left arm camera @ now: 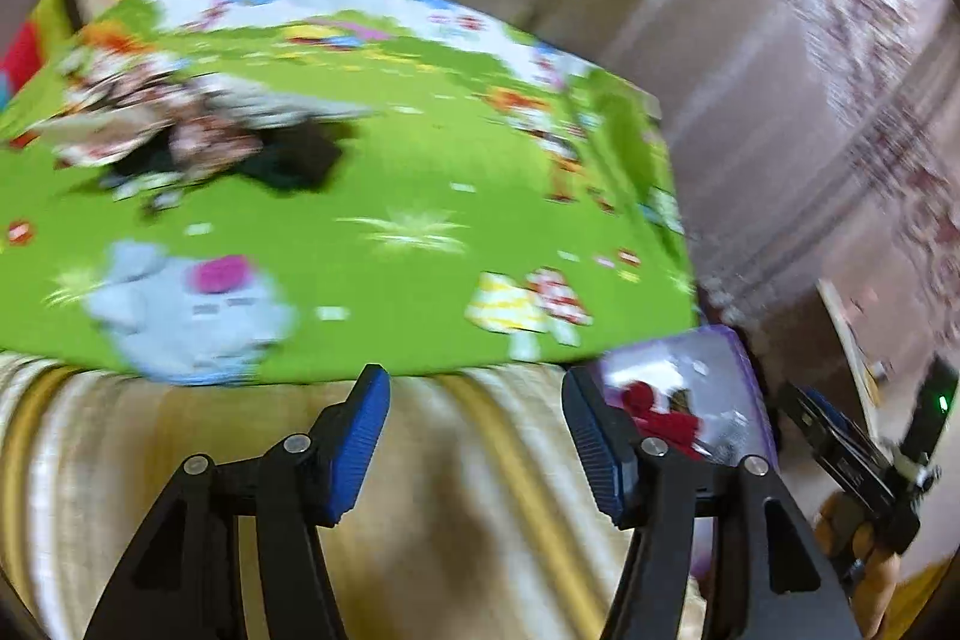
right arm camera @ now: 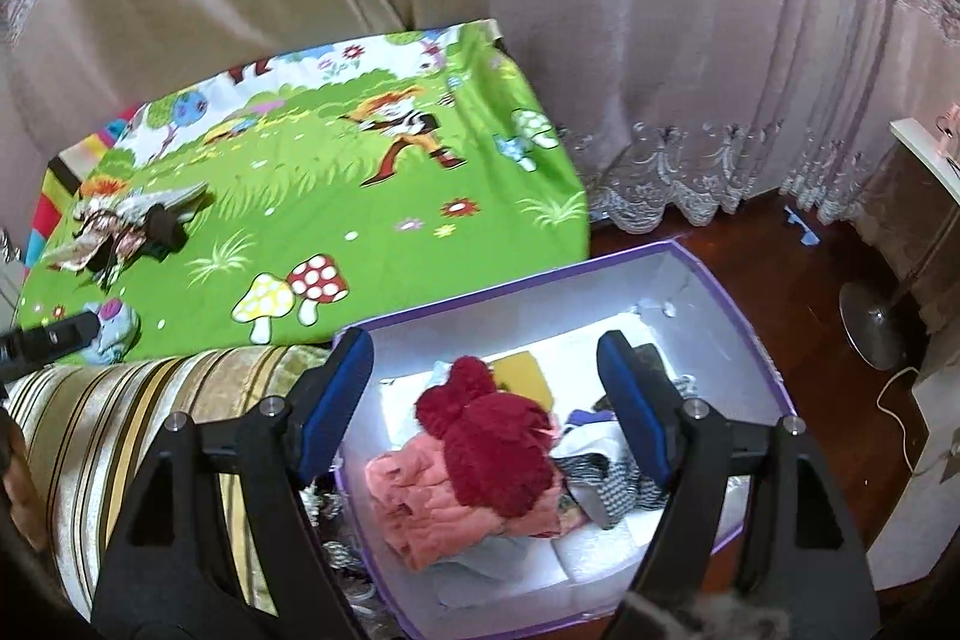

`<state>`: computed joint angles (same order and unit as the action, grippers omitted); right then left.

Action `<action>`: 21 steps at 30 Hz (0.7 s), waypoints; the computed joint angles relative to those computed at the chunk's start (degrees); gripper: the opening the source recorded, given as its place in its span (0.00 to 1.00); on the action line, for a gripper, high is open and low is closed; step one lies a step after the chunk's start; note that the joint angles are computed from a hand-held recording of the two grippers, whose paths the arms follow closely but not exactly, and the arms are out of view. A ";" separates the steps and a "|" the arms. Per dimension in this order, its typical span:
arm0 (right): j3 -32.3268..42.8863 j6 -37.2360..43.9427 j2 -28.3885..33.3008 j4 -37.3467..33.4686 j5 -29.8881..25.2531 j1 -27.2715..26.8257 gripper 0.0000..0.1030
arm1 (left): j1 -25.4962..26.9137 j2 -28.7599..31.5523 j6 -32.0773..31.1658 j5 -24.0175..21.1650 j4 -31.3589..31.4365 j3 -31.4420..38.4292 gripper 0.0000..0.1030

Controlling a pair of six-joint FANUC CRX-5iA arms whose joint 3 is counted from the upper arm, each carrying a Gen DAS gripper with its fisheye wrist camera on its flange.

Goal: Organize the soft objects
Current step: 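Return to the mat and grasp the blue pig plush with the left tool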

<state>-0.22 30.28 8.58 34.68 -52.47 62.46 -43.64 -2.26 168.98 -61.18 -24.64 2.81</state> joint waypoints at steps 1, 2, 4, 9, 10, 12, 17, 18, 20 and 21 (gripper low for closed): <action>0.79 1.15 0.52 -0.89 0.00 0.10 0.77 | 0.41 -0.81 0.85 -1.13 -0.02 -0.83 0.62; 1.34 1.83 0.92 -1.35 0.04 0.21 0.77 | 1.34 -2.28 2.32 -2.88 0.22 -2.28 0.62; 2.39 2.84 1.70 -2.01 0.05 0.47 0.78 | 2.66 -4.02 4.45 -5.29 0.69 -4.11 0.63; 4.99 5.66 3.91 -3.74 -0.08 0.94 0.80 | 8.41 -8.98 6.32 -8.32 4.21 -10.05 0.65; 5.58 6.25 4.37 -4.23 -0.19 0.98 0.80 | 9.86 -9.79 5.75 -8.26 5.22 -11.20 0.66; 6.78 7.53 5.34 -5.17 -0.54 1.11 0.80 | 12.82 -11.15 3.43 -6.24 8.37 -13.79 0.66; 9.56 10.32 7.39 -6.99 -0.66 1.28 0.80 | 18.61 -11.78 -1.44 -3.02 14.28 -17.59 0.66; 9.92 10.55 7.68 -7.16 -0.70 1.32 0.80 | 19.26 -11.69 -2.08 -2.36 15.30 -18.05 0.66; 11.09 11.53 8.51 -7.96 -0.82 1.31 0.80 | 20.90 -10.88 -4.05 -1.75 17.46 -18.61 0.66; 11.54 12.05 8.85 -8.30 -0.79 1.32 0.80 | 21.18 -10.41 -4.56 -1.94 17.92 -18.41 0.66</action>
